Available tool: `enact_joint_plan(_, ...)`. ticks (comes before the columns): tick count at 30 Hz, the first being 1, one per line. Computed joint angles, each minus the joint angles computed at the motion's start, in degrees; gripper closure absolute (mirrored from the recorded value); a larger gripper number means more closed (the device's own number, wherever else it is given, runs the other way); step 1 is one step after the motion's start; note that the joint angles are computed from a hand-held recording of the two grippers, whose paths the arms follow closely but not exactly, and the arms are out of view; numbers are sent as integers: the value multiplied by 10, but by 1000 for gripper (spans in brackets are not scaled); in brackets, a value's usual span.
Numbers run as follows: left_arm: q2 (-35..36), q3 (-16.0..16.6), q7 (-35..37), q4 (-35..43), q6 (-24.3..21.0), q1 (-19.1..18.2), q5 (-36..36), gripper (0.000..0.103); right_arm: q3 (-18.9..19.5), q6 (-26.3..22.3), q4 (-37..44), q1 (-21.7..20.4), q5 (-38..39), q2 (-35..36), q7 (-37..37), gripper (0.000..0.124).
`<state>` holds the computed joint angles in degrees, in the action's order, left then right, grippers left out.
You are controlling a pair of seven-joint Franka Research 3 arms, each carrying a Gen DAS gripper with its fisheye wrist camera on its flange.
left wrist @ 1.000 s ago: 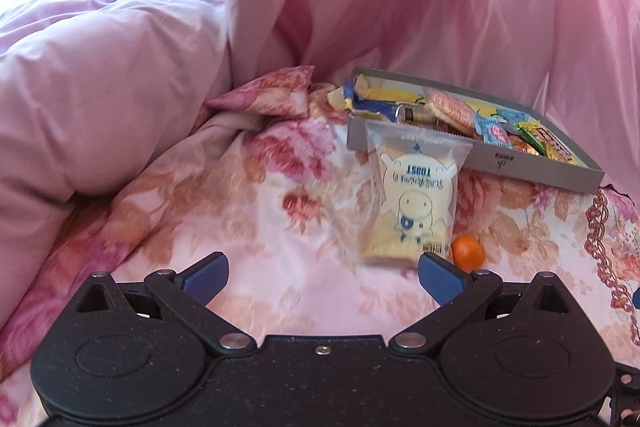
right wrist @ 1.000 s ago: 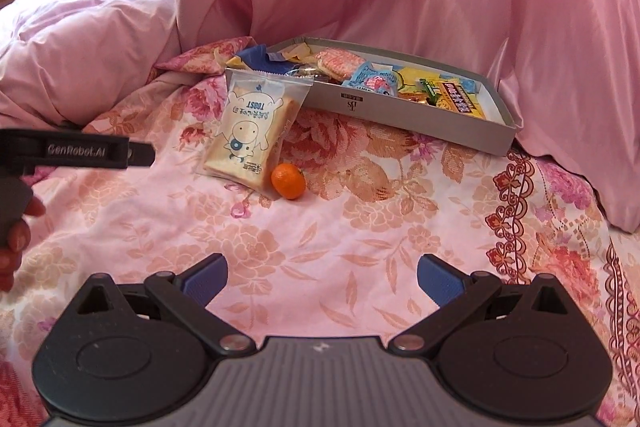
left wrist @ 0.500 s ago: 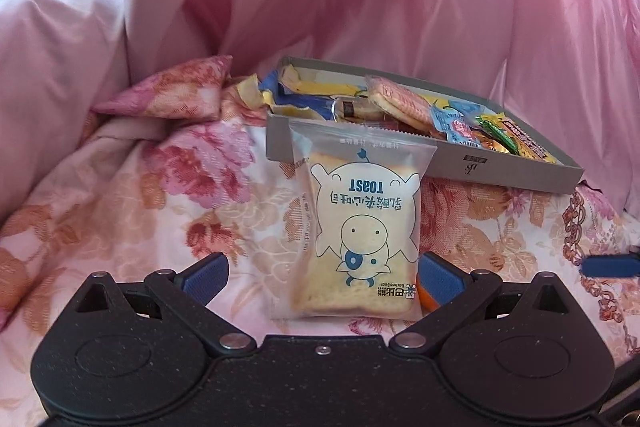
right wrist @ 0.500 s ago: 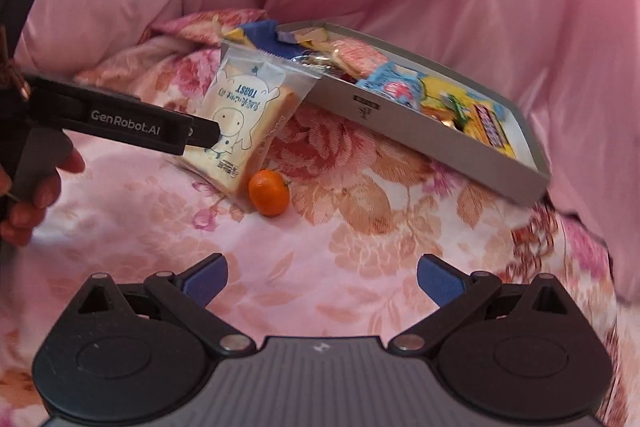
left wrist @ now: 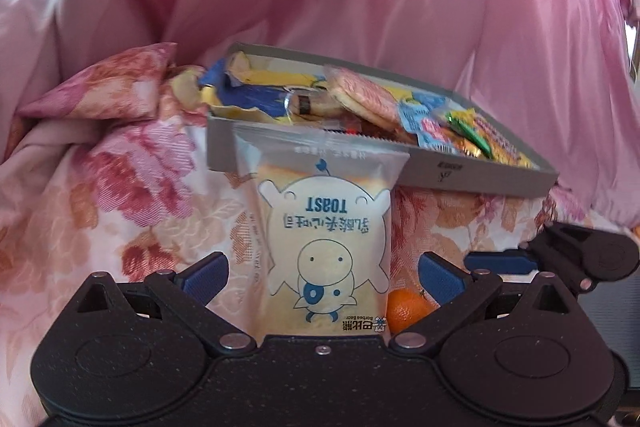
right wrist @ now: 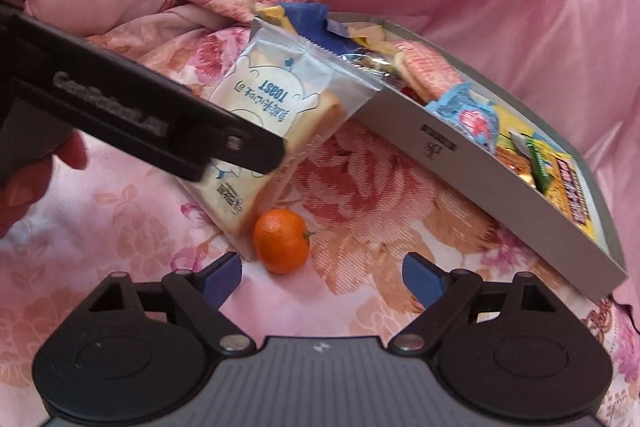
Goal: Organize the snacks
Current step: 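Lower left tool onto clear TOAST bread bag while right tool lowers onto orange, then close left tool on the TOAST bag while right tool closes on the orange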
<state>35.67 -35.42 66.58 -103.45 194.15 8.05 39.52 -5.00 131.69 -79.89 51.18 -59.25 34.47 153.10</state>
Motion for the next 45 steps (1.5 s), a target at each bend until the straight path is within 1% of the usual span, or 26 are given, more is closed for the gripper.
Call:
enact_joint_plan(2,-7,27,6,6,-7,-27,-9,4,-1,1,8,0,-2,6,-7,40)
enact_joint_plan(4,-9,40,13,11,-14,-42,-18,5,-4,0,15,2,-6,12,-9,42)
enact_joint_plan(5,-8,42,16,13,-18,-45,-23,5,-5,2,16,3,-7,13,-9,42)
enact_joint_plan(6,-6,36,20,16,-23,-42,-26,6,-6,3,17,3,-8,14,-9,43)
enact_joint_plan(10,17,-11,49,26,-43,-10,-37,12,-9,13,14,3,-10,15,-4,49)
enact_joint_plan(11,17,-10,55,27,-45,-12,-45,13,-10,15,14,3,-11,16,-4,50)
enact_joint_plan(15,7,28,64,27,-33,-46,-76,21,-9,27,11,0,-8,16,-7,63)
enact_joint_plan(16,8,29,65,28,-33,-48,-79,21,-9,29,11,0,-8,16,-9,66)
enact_joint_plan(18,9,25,67,29,-35,-45,-84,23,-9,33,12,0,-5,17,-10,68)
enact_joint_plan(20,7,30,69,28,-33,-49,-88,24,-10,39,13,-2,-1,18,-10,73)
enact_joint_plan(22,7,28,69,27,-33,-47,-90,26,-9,46,15,-4,6,20,-10,82)
enact_joint_plan(24,6,27,69,26,-35,-46,-93,29,-11,50,16,-3,10,21,-8,86)
enact_joint_plan(29,-3,29,65,19,-39,-46,-103,33,-19,59,11,0,10,19,10,87)
enact_joint_plan(30,-3,26,64,18,-39,-44,-105,34,-19,60,10,0,10,18,13,87)
enact_joint_plan(35,0,-8,61,11,-47,-12,-110,38,-19,60,-2,1,7,8,24,88)
enact_joint_plan(41,-20,-11,55,-13,-44,-7,-114,40,-12,48,-27,3,-7,-12,49,89)
enact_joint_plan(45,-38,-20,49,-34,-44,3,-113,40,-5,43,-45,3,-24,-29,72,89)
